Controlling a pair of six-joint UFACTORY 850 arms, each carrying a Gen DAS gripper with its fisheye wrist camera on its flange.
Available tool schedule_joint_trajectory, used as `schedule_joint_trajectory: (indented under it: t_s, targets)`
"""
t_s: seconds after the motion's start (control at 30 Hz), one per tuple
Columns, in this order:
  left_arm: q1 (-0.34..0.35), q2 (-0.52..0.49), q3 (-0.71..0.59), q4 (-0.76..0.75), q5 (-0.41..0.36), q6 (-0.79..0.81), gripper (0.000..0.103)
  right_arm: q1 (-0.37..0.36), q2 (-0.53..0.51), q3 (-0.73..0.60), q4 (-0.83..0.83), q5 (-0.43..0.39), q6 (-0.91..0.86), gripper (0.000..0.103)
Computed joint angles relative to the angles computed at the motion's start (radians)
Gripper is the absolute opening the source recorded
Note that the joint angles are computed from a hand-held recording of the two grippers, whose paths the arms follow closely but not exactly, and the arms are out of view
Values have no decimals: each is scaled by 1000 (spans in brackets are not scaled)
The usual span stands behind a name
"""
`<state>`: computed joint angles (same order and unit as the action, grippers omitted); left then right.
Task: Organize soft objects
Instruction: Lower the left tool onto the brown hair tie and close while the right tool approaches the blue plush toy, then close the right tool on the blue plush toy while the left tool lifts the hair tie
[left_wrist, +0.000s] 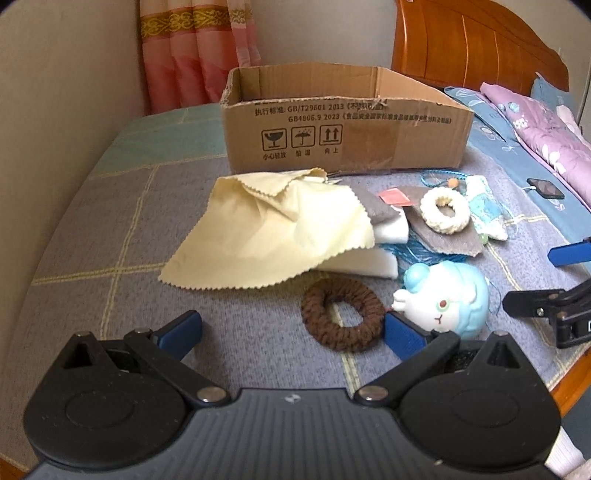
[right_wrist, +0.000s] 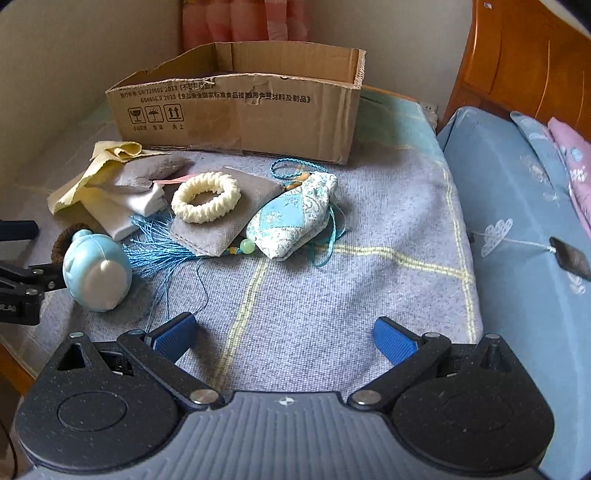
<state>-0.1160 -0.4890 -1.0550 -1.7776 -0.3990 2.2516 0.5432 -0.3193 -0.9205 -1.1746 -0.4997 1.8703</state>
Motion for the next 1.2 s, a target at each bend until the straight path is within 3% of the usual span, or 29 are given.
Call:
schedule_joint_trajectory:
  t_s: [0.13,0.33,0.5,0.6,0.73,0.93,1.13,1.2]
  targets:
    - [1,-4,-6,18,-8,-3,101,1,0,7,-39,2,34,103]
    - [7,20,19,53,-65,19,70,3,4,16,-74,4,62,103]
    - [3,14,14,67,-92,29,64,10,6,25,-115,-4,107,103]
    - [5,15,17,62,-110,48,43,14,8,32,-148,-8,138,103]
    - [8,30,31,60,-89,42,41,16,11,42,-191,-10,176,103]
    - [26,65,72,-67,-18,162,41,28,14,57,-252,-28,243,103]
    - [54,68,72,-80,0,146,41,18,26,46,-155,4,117,103]
    - [57,67,71,-79,0,135,41,21,44,55,-200,21,136,103]
